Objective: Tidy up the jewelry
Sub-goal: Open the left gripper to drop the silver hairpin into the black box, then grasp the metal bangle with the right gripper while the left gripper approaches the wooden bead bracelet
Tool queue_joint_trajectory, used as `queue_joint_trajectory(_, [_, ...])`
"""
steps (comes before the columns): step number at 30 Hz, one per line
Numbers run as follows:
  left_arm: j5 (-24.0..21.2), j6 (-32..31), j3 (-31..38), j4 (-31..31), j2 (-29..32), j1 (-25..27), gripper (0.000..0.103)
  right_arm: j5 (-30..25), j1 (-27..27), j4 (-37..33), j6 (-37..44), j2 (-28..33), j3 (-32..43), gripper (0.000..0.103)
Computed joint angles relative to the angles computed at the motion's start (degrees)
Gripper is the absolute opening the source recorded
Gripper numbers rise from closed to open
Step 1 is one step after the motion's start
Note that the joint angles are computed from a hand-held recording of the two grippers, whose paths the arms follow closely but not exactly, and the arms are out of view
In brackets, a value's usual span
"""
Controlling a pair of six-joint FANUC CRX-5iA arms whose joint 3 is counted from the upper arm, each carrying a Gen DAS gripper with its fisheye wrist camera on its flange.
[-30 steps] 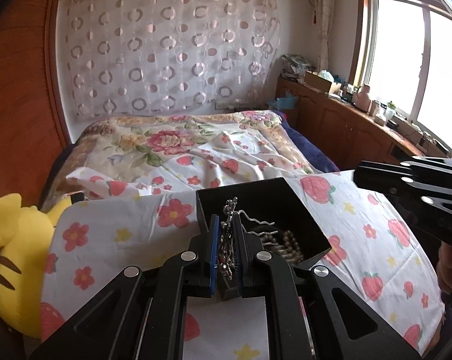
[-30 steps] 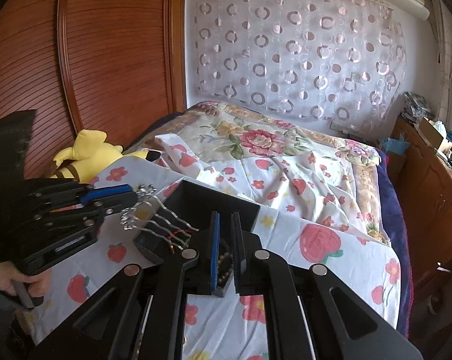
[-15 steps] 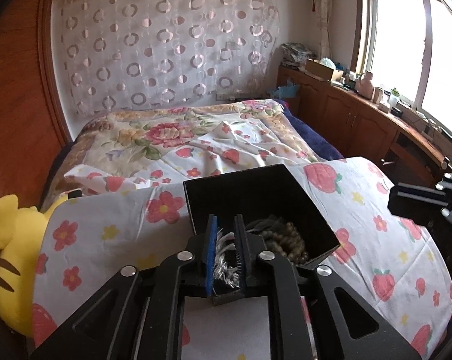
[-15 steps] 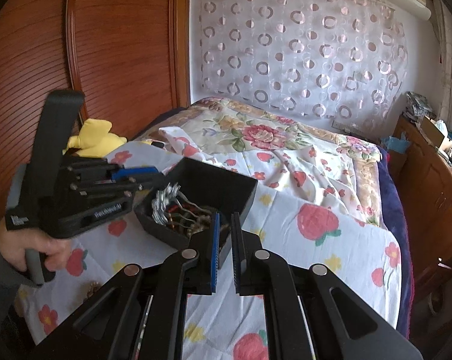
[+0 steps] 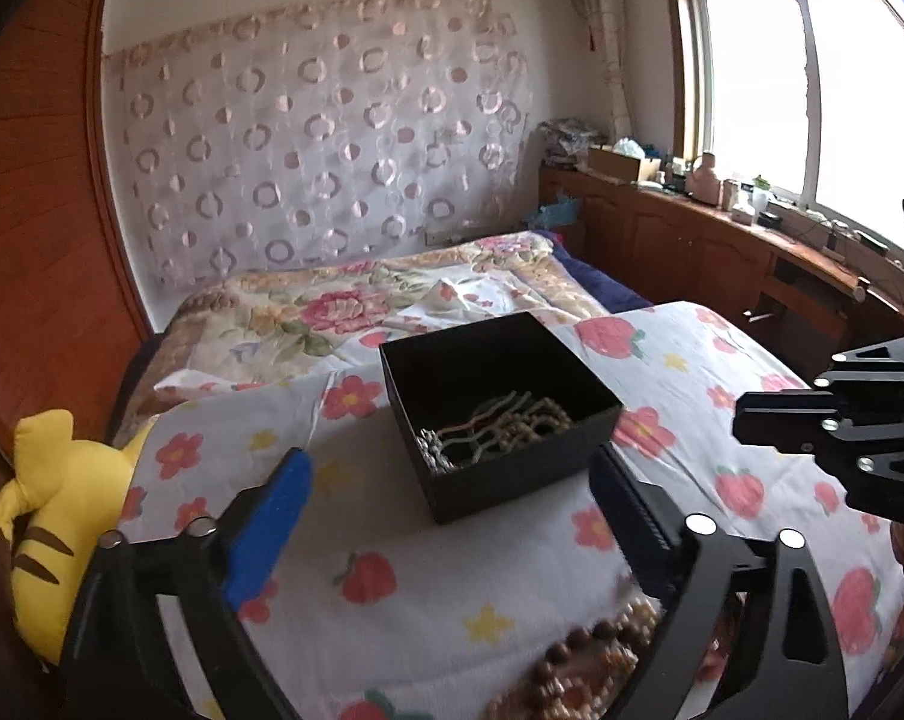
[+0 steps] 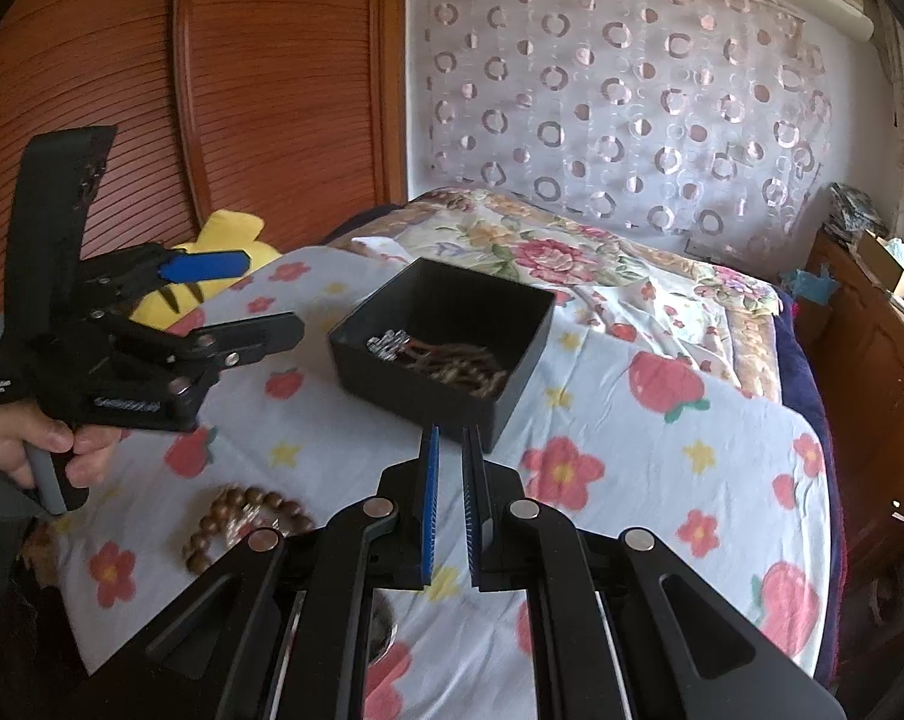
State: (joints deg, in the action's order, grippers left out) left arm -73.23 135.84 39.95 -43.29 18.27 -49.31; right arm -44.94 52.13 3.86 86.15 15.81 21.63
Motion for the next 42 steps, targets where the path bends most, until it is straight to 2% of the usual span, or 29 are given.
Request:
queue_joint_trajectory(2, [0.2,1.2,-1.3,-1.2,-0.9,-1.4,0.095,0.6,0.5,0.2,-0.1,-1.1,-1.7,0.020])
queue_joint_trajectory(6, [0.5,2.8,-3.5,-3.3,-2.3,-3.5,0.095,1.5,1.4,-0.2,0.2,-3.2,-5.1,0.028])
queue_joint_trajectory(8, [0.9,4.0,-4.9,-3.5,-3.2,-4.2,0.095,2.0,1.8,-0.5,0.4,-4.3,-6.9,0.039])
queue_joint_trajectory(15, [1.8,7.0,-9.5,-1.8,-5.6,-5.8,0.095,2.8,3.0,-0.2,-0.5,-6.4,-12.2,0.059])
queue_joint_trajectory(19, [2.3,9.0,-12.4,-0.8,-7.0,-6.7,0.095,0.8,3.2,-1.1,-0.1,-5.9,-12.5,0.072])
queue_joint_trajectory(22, [3.0,10.9,-14.8,0.2,-8.4,-7.1,0.095,-0.4,3.5,-0.8,0.1,-5.2,-12.1,0.073])
queue_joint_trajectory(28, [1.2,12.8,-15.9,0.2,-9.2,-8.2,0.095,-2.5,3.7,-1.7,1.1,-3.6,-10.2,0.073])
queue_joint_trajectory(37, [-0.5,12.8,-15.5,1.0,-8.7,-8.2,0.095,-5.7,4.8,1.5,0.8,-0.8,-8.0,0.073])
queue_joint_trajectory(40, [-0.4,12.8,-15.5,1.1,-8.7,-8.2,0.095,-5.6,4.5,0.5,1.5,-1.0,-7.8,0.058])
queue_joint_trajectory(42, [-0.3,12.9,-15.6,1.2,-8.7,-8.1,0.095,-5.5,4.7,0.8,1.5,-1.2,-8.1,0.057])
